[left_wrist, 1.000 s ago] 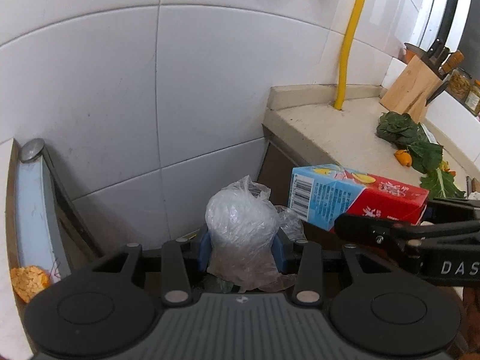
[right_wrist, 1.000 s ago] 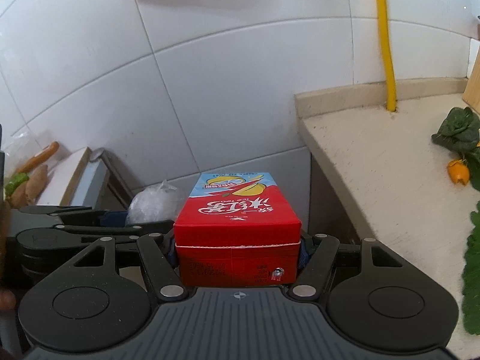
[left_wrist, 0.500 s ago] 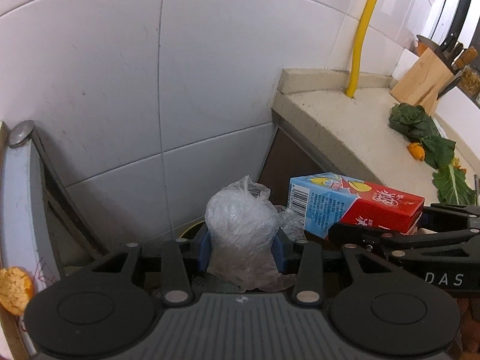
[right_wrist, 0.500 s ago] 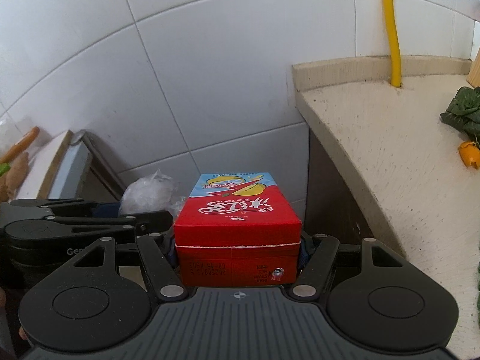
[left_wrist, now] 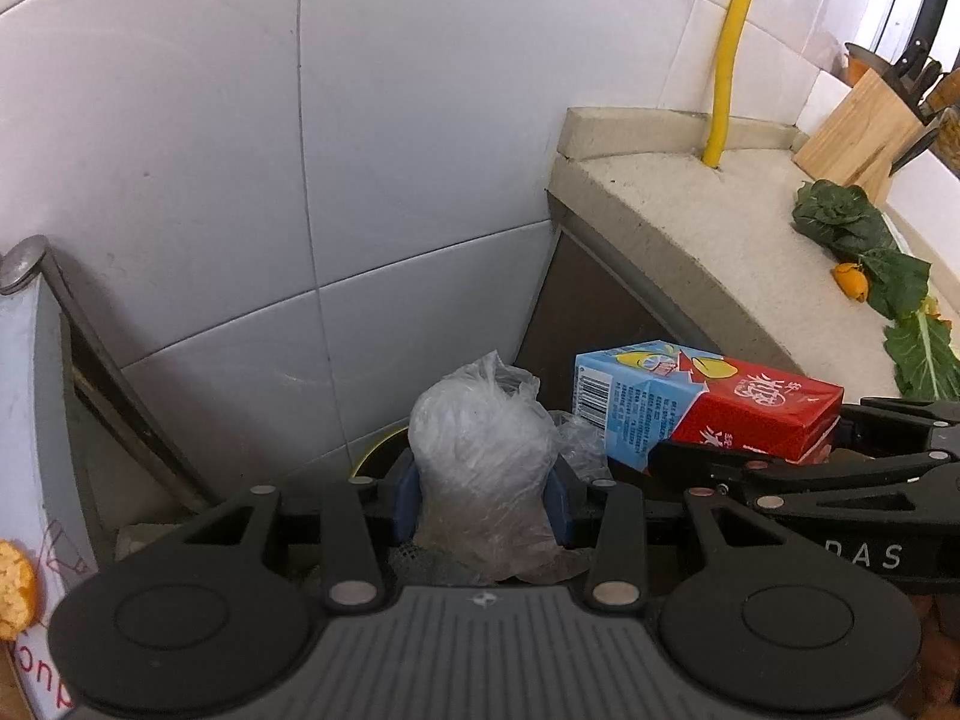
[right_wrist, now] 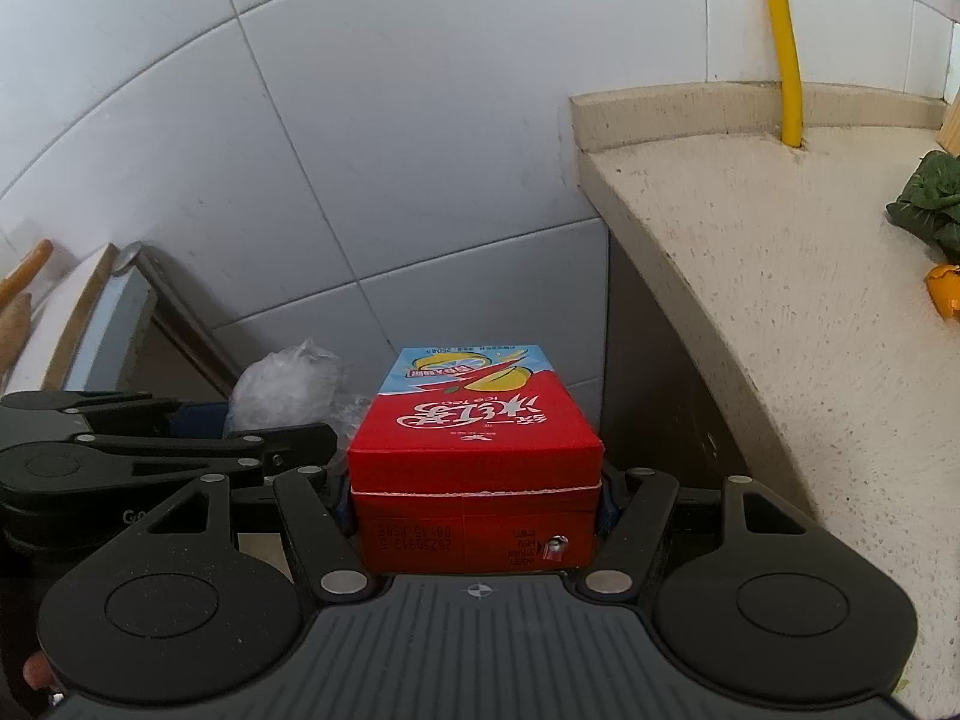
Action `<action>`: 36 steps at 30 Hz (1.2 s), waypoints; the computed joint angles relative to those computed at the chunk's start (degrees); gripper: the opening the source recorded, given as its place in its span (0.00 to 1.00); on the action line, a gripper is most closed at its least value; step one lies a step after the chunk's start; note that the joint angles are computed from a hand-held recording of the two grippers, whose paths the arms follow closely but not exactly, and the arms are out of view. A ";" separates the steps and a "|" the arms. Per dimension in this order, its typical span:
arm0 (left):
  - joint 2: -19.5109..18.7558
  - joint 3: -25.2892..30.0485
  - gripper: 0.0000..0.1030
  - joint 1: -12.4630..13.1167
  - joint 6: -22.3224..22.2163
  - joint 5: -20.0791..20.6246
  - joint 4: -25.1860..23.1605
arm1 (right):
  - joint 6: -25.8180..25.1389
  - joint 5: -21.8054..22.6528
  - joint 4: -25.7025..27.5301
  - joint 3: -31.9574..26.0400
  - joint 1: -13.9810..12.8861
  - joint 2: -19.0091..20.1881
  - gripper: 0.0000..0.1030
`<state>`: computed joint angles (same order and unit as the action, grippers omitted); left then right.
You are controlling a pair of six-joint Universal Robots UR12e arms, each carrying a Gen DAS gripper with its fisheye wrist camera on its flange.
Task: Collect trash
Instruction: 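Carry the juice carton and plastic bag over the black bin, then open both grippers over the black bin to drop carton and bag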
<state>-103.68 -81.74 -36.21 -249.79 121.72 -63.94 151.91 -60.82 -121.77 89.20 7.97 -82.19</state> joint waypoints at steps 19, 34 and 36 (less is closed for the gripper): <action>-0.50 0.54 0.35 0.87 -1.89 -1.96 -2.45 | 0.45 -1.59 1.89 -1.95 0.81 2.40 0.70; -0.64 0.74 0.40 1.71 -3.40 -3.22 -4.72 | 0.90 -3.38 3.75 -3.53 1.62 4.23 0.71; -0.58 0.65 0.41 1.81 -3.62 -3.42 -4.85 | 0.99 -3.53 3.81 -3.65 1.71 4.39 0.71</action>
